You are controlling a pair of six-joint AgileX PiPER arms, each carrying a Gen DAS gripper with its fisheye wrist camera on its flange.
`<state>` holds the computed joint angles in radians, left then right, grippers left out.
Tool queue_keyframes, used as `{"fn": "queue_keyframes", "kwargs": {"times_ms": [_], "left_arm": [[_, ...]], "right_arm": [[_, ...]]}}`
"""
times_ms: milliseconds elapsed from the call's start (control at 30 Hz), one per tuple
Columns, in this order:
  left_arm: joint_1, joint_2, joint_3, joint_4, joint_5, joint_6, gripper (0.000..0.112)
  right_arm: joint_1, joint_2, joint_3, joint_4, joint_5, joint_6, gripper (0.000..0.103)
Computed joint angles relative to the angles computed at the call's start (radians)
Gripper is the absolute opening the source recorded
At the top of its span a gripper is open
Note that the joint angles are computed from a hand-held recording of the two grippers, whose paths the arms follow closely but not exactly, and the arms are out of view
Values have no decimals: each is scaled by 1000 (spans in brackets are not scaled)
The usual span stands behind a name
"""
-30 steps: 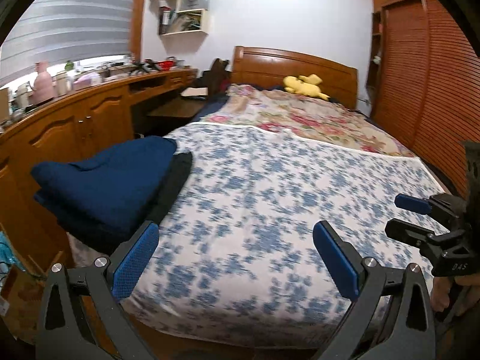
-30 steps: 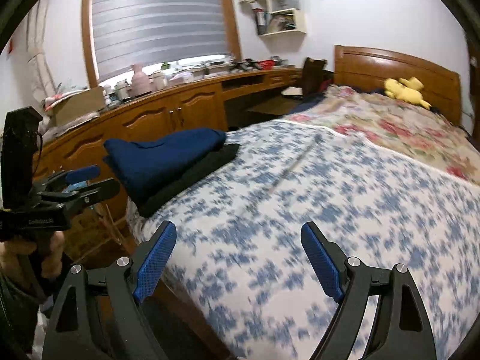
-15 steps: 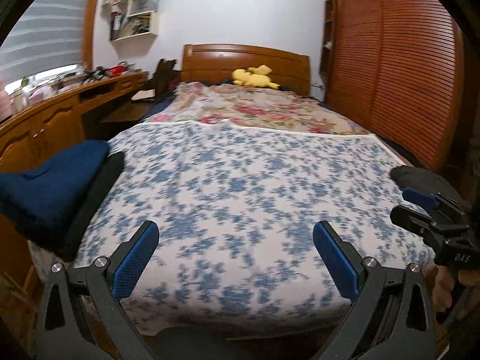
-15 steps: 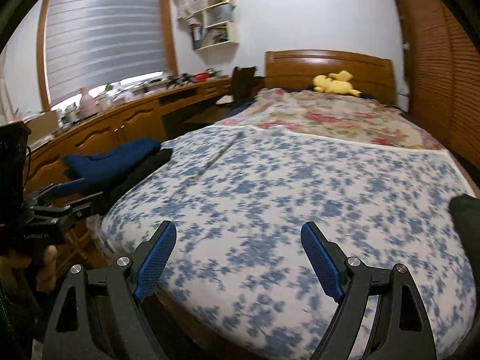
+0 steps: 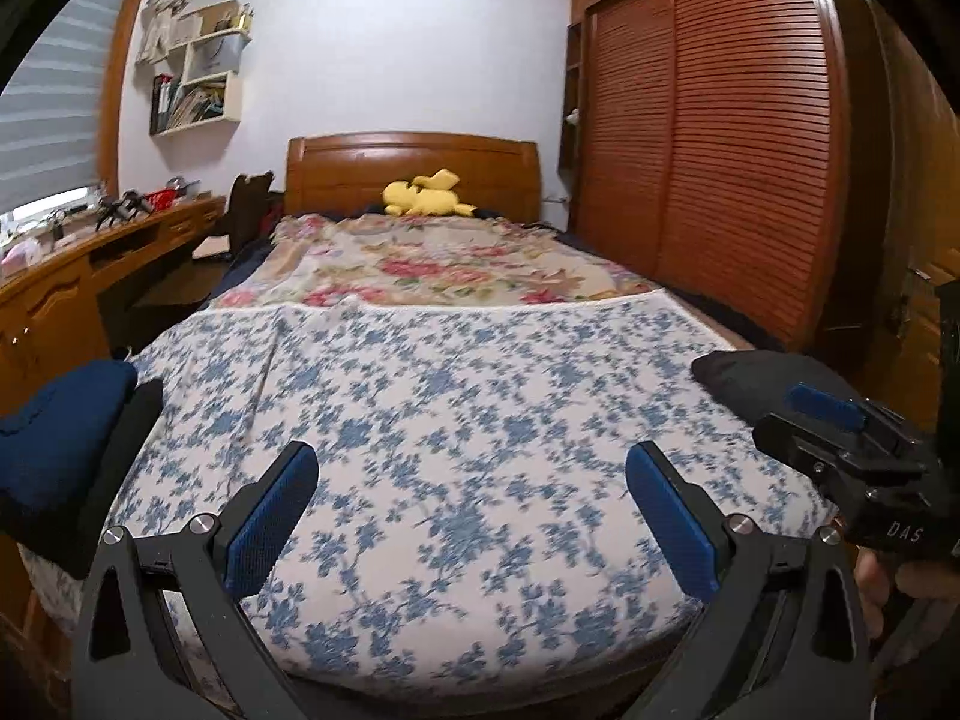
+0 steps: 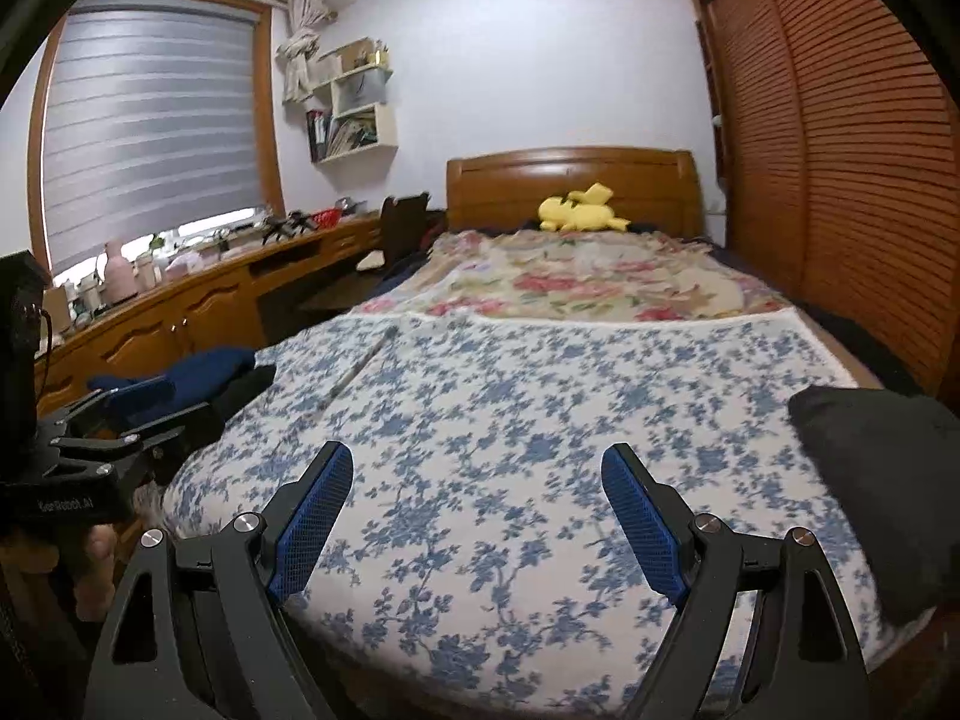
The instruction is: Fold large clothes
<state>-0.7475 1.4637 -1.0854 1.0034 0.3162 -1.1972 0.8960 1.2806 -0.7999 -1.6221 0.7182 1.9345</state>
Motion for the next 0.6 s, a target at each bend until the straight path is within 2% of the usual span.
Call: {"fn": "queue_keyframes", "kwargs": {"times_ms": [267,467,600], "left_arm": [[-34,-58,-25,22,62,-4,102],[-21,-114,17,66,85,-54,102],[-7,-136,43,76,85,-67,102]], "right_arm": [[141,-99,74,-3,188,49,86],[172,-50,73,-48,263,122,86],[167,-37,82,-76,265,157,86]]}}
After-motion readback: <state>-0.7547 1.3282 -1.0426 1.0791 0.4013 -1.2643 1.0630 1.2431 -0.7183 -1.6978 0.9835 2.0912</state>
